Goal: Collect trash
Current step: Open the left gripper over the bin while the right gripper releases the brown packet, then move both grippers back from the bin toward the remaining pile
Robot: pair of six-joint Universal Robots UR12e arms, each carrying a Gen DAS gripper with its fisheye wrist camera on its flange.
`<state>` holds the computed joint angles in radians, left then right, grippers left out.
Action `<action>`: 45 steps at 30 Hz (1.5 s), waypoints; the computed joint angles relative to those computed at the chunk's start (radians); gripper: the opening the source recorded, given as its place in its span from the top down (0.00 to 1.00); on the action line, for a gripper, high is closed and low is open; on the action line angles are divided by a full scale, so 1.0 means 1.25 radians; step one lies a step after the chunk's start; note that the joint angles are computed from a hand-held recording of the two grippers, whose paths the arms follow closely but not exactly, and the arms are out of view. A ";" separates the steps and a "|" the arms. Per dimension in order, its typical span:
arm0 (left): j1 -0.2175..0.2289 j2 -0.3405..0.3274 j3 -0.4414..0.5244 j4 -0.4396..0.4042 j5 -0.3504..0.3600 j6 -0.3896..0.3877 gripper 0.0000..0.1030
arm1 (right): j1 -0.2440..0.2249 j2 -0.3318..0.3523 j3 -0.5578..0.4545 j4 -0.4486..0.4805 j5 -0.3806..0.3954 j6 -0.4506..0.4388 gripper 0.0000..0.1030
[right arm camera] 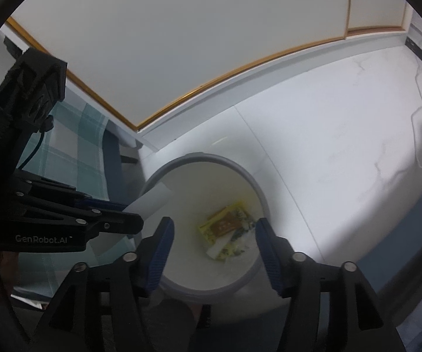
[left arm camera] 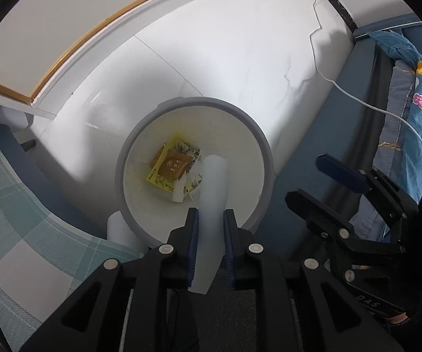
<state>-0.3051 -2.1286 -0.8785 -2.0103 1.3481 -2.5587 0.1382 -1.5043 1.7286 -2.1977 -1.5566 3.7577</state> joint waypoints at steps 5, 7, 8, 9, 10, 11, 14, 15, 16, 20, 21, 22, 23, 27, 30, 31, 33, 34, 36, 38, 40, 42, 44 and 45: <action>-0.004 -0.001 0.002 -0.004 0.003 0.014 0.85 | 0.000 0.000 0.003 -0.004 -0.009 0.010 0.37; -0.006 -0.002 0.002 -0.003 0.012 0.015 0.85 | 0.001 0.001 0.002 -0.003 -0.013 0.013 0.34; -0.007 -0.002 0.002 -0.002 0.016 0.014 0.84 | 0.000 0.000 0.004 -0.006 -0.012 0.015 0.33; -0.008 -0.002 0.002 -0.002 0.021 0.013 0.82 | -0.001 -0.001 0.006 -0.011 -0.010 0.016 0.32; -0.009 -0.002 0.000 0.000 0.027 0.012 0.82 | -0.001 0.000 0.007 -0.013 -0.008 0.016 0.32; -0.009 -0.002 0.000 0.000 0.030 0.009 0.81 | -0.001 0.000 0.007 -0.013 -0.007 0.016 0.32; -0.008 -0.004 0.004 -0.007 0.028 0.008 0.81 | -0.002 -0.002 0.010 -0.014 -0.005 0.021 0.32; -0.009 -0.003 0.002 0.000 0.035 0.005 0.75 | -0.003 -0.003 0.012 -0.014 -0.004 0.026 0.30; -0.009 -0.001 0.000 0.004 0.038 0.003 0.72 | -0.003 -0.004 0.013 -0.014 -0.003 0.031 0.30; -0.006 0.009 -0.015 0.034 0.036 -0.003 0.48 | -0.002 -0.006 0.015 -0.007 -0.006 0.040 0.28; -0.005 0.013 -0.021 0.046 0.039 -0.008 0.46 | -0.002 -0.007 0.014 -0.005 -0.006 0.042 0.28; -0.005 0.018 -0.029 0.063 0.041 -0.014 0.46 | -0.002 -0.008 0.016 -0.006 -0.004 0.045 0.28; -0.004 0.022 -0.035 0.076 0.042 -0.018 0.46 | -0.003 -0.009 0.016 -0.007 -0.003 0.046 0.27; 0.002 0.041 -0.060 0.128 0.033 -0.045 0.45 | -0.003 -0.015 0.020 -0.007 -0.010 0.060 0.22; 0.005 0.057 -0.080 0.169 0.035 -0.056 0.44 | -0.003 -0.022 0.023 -0.012 -0.016 0.069 0.19; 0.005 0.062 -0.086 0.184 0.038 -0.062 0.44 | -0.002 -0.024 0.022 -0.013 -0.019 0.070 0.19; 0.008 0.074 -0.103 0.214 0.038 -0.070 0.44 | 0.000 -0.025 0.020 -0.014 -0.020 0.070 0.18; 0.009 0.079 -0.110 0.227 0.041 -0.075 0.44 | 0.002 -0.024 0.017 -0.013 -0.022 0.069 0.18; 0.016 0.089 -0.121 0.255 0.039 -0.086 0.44 | 0.005 -0.024 0.011 -0.014 -0.025 0.064 0.16; 0.025 0.102 -0.133 0.287 0.025 -0.104 0.44 | 0.012 -0.022 0.004 -0.013 -0.036 0.057 0.15; 0.032 0.112 -0.142 0.314 0.016 -0.119 0.44 | 0.015 -0.021 -0.002 -0.008 -0.041 0.054 0.15; 0.037 0.123 -0.154 0.345 0.013 -0.126 0.43 | 0.018 -0.022 -0.006 -0.008 -0.043 0.058 0.14; 0.043 0.135 -0.168 0.380 0.012 -0.129 0.40 | 0.021 -0.023 -0.010 -0.009 -0.048 0.060 0.14; 0.044 0.138 -0.172 0.390 0.011 -0.132 0.33 | 0.024 -0.024 -0.014 -0.009 -0.052 0.062 0.13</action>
<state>-0.2503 -1.9555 -1.0939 -1.5225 1.3622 -2.7240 0.1680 -1.5340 1.7114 -2.2086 -1.6222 3.8347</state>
